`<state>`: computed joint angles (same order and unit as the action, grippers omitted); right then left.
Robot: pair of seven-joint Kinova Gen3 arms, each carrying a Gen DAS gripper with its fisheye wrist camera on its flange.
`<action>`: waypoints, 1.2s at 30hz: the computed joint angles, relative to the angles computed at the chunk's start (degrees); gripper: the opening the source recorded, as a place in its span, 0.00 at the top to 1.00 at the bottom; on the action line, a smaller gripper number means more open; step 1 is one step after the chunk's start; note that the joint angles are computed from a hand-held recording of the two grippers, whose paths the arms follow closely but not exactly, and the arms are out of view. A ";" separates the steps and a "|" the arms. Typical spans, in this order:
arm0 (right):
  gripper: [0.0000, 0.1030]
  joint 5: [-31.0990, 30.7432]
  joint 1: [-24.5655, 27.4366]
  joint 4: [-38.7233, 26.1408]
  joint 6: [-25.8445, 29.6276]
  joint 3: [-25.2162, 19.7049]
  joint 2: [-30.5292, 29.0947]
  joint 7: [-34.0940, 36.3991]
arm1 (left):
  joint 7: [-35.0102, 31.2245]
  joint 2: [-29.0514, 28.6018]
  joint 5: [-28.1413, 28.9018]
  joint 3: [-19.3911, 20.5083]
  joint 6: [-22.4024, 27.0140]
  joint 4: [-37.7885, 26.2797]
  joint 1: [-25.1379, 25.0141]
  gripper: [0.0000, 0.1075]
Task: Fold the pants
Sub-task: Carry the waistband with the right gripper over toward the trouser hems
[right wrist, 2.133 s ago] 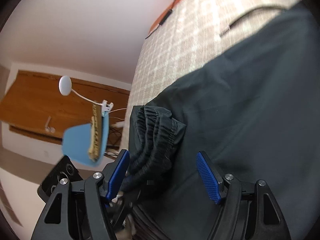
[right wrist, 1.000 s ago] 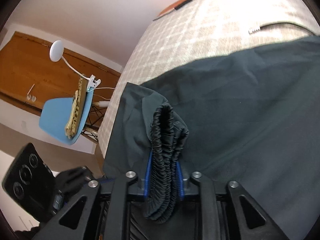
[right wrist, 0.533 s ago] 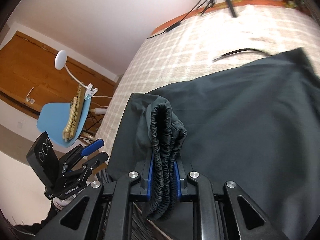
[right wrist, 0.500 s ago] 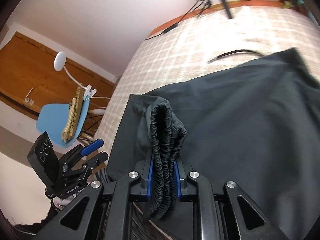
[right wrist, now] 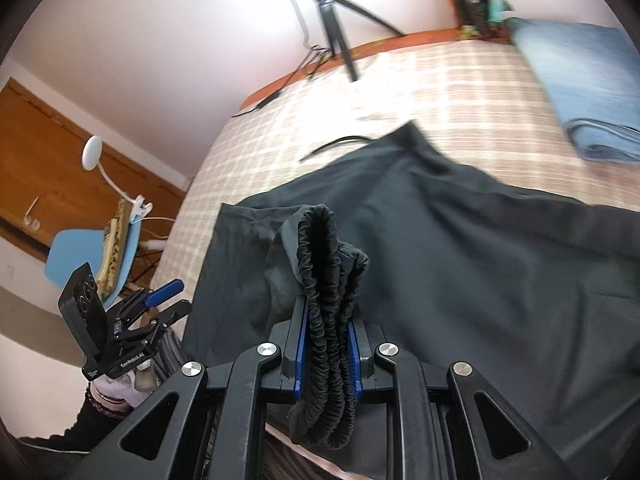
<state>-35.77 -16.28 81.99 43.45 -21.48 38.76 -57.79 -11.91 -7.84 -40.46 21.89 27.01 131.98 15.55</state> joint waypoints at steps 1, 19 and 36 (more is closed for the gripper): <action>0.85 0.05 0.32 0.28 0.00 0.24 -0.31 -0.07 | 0.11 0.25 -0.01 0.04 -0.16 -0.14 0.01 0.60; 0.85 3.52 9.12 -1.18 4.87 6.17 -2.87 0.75 | 2.88 6.51 -2.95 -4.39 -0.27 -4.44 7.48 0.58; 0.85 11.55 11.99 -6.59 6.09 10.89 0.04 -5.02 | -0.92 10.81 0.81 -8.94 -1.62 -8.00 13.11 0.57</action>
